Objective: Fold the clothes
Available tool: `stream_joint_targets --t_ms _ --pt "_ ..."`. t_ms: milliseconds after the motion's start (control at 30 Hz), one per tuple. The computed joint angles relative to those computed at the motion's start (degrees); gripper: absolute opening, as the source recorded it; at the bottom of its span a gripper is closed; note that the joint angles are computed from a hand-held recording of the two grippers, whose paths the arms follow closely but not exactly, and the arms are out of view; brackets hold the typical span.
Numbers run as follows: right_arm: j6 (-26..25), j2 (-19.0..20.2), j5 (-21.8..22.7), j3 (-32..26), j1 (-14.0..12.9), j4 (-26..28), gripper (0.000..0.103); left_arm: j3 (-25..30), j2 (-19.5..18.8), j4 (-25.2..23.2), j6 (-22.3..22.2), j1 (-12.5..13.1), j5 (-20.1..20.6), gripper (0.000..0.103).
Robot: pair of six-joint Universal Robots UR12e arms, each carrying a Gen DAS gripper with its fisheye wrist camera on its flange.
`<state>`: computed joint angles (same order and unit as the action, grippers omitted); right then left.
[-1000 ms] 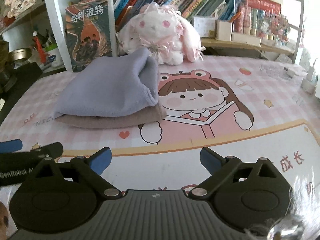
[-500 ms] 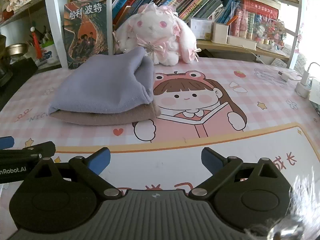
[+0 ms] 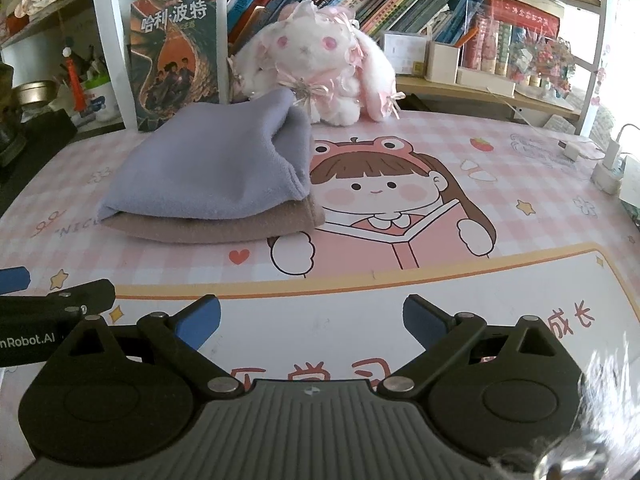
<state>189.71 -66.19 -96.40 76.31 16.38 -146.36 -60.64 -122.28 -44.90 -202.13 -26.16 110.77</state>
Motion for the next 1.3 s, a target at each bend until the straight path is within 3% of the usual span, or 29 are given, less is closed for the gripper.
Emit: stream_joint_targets --t_ms 1300 --pt "-0.9 0.2 0.3 -0.4 0.0 0.5 0.099 0.6 -0.2 -2.3 -1.3 0.2 -1.1 0.103"
